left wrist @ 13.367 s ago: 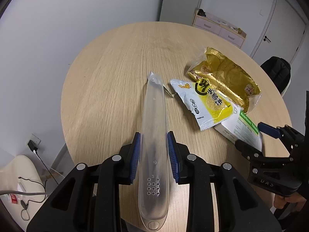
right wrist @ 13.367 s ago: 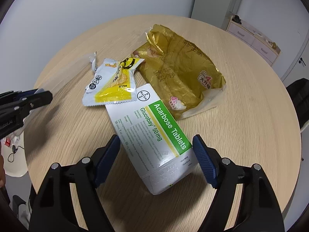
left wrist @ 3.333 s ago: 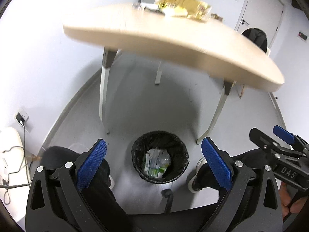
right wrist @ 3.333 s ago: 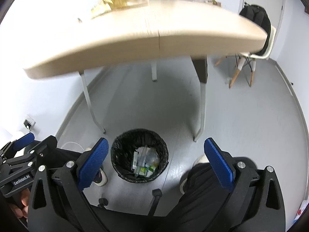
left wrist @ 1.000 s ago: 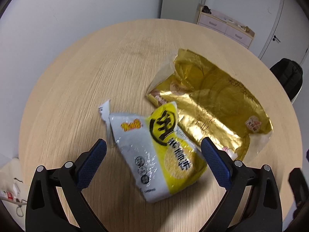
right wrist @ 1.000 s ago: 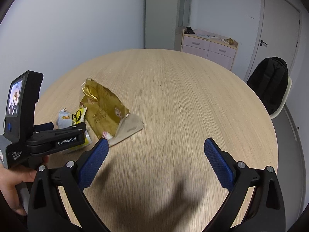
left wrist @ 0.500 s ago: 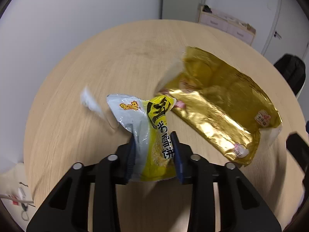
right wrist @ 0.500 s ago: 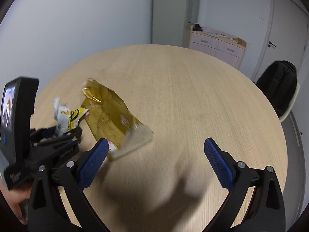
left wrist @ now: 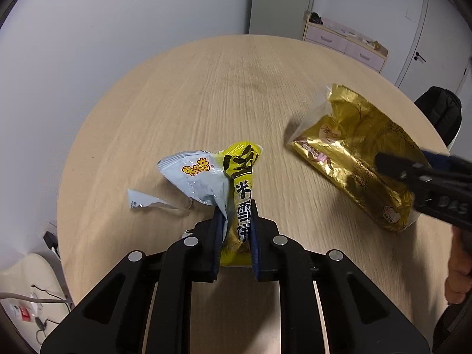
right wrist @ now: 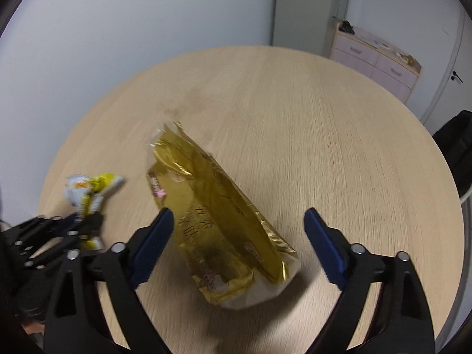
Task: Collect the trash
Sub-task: 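Grasp the yellow snack bag with the left gripper while the right grasps the gold foil bag, then lift the snack bag and foil bag and lower them toward the bin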
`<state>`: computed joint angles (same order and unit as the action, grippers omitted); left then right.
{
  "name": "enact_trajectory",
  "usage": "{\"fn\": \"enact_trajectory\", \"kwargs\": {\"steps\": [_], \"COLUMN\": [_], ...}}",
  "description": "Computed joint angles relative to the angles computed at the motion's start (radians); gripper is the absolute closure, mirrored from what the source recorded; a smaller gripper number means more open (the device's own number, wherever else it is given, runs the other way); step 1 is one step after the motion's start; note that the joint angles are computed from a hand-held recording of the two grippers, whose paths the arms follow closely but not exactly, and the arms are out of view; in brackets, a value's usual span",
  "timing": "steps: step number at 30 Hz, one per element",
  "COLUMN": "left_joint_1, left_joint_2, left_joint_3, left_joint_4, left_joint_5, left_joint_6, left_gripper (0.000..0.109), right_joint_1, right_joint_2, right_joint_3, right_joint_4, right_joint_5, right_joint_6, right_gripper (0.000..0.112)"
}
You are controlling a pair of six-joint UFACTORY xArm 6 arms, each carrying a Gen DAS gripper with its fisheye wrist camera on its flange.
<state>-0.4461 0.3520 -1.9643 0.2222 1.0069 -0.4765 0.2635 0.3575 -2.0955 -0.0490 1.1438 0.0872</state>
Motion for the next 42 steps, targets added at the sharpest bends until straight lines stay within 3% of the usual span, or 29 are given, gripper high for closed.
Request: {"fn": "enact_trajectory", "kwargs": {"steps": [4,10,11,12,16,29,42], "left_joint_1": [-0.002,0.005,0.004,0.004,0.003,-0.020,-0.073], "left_joint_2": [-0.001,-0.044,-0.046,-0.043,-0.056,-0.141,-0.362], "left_joint_3": [-0.001,0.069,0.071,0.066,0.081,0.189,0.462], "left_joint_4": [0.012,-0.012,-0.010,-0.001,0.002,-0.027,0.002], "left_joint_5": [-0.002,-0.040,-0.040,-0.036,-0.046,-0.091,-0.151], "left_joint_6": [0.002,0.019,0.018,0.012,0.008,0.023,-0.025], "left_gripper": [0.094,0.094,0.093,0.093,0.093,0.093,0.093], "right_joint_1": [0.011,0.020,0.022,0.028,0.033,0.036,0.095], "right_joint_2": [0.057,0.092,0.098,0.097,0.021,-0.163,-0.463], "right_joint_3": [-0.066,-0.104,-0.117,-0.117,-0.005,0.221,0.585], "right_joint_4": [-0.013,-0.023,-0.024,-0.040,-0.085,-0.098,-0.194], "right_joint_5": [0.063,0.119,0.128,0.128,0.046,-0.042,-0.093], "right_joint_6": [0.011,0.014,0.014,0.019,0.061,0.082,0.258], "right_gripper": [0.050,0.094,0.106,0.109,0.111,0.111,0.111]}}
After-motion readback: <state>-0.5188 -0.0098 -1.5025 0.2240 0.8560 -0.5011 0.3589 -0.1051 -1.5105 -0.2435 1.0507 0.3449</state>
